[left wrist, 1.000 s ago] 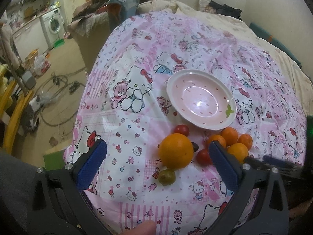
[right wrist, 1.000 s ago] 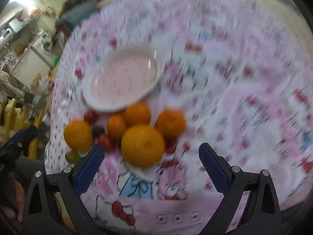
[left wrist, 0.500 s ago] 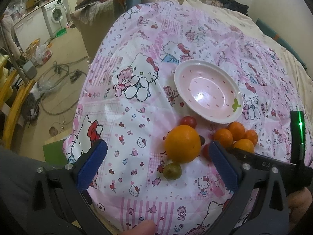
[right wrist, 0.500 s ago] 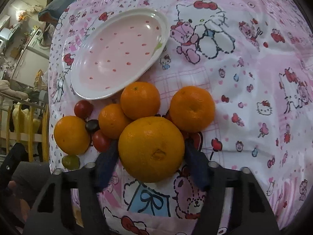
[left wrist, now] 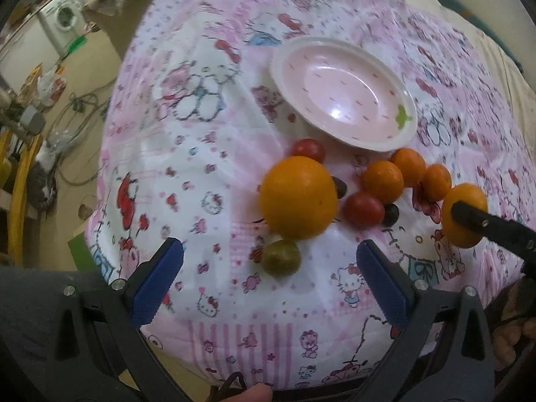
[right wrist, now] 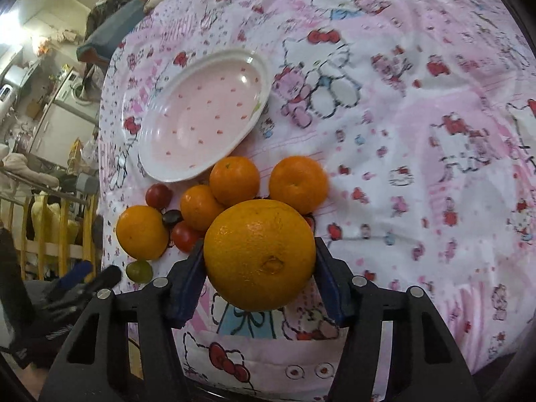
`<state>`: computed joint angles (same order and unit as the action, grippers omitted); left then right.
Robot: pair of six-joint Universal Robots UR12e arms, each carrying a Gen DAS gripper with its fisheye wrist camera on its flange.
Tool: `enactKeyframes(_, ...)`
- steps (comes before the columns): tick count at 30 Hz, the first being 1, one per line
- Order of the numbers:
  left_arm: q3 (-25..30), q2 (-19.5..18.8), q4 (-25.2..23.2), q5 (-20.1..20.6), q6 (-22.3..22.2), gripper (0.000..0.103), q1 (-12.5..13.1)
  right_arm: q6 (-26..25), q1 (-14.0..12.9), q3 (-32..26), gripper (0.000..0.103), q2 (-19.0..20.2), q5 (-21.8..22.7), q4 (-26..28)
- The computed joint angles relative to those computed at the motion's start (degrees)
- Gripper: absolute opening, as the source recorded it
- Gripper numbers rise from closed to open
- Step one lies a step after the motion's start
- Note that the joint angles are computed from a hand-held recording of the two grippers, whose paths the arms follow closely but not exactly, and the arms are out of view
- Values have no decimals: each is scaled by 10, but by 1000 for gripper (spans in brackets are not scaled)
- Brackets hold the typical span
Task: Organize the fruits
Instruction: 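Grasp the large orange with the right gripper while the left gripper grasps a mandarin, then carry the large orange and mandarin over the pink plate with both grippers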
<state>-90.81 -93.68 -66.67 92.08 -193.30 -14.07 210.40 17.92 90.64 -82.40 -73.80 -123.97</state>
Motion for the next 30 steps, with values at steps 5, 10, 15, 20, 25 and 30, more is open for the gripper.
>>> enactKeyframes(5,46,-38,-50,60,60,101,-24,13,-7,8,62,-8,-3,-9)
enactKeyframes(10,80,-71,-102,65,90,90,-30,24,-12,13,62,-12,-4,-14)
enactKeyframes(15,92,-85,-109,52,107,61,-27,32,-16,17,62,-15,-1,-22)
enactKeyframes(20,87,-81,-98,40,107,57,-23,30,-17,16,62,-14,1,-23)
enactKeyframes(25,83,-69,-92,12,103,56,-12,23,-12,12,62,-12,-3,-21)
enactKeyframes(30,77,-50,-77,-6,109,56,-5,15,-9,9,62,-9,-9,-15)
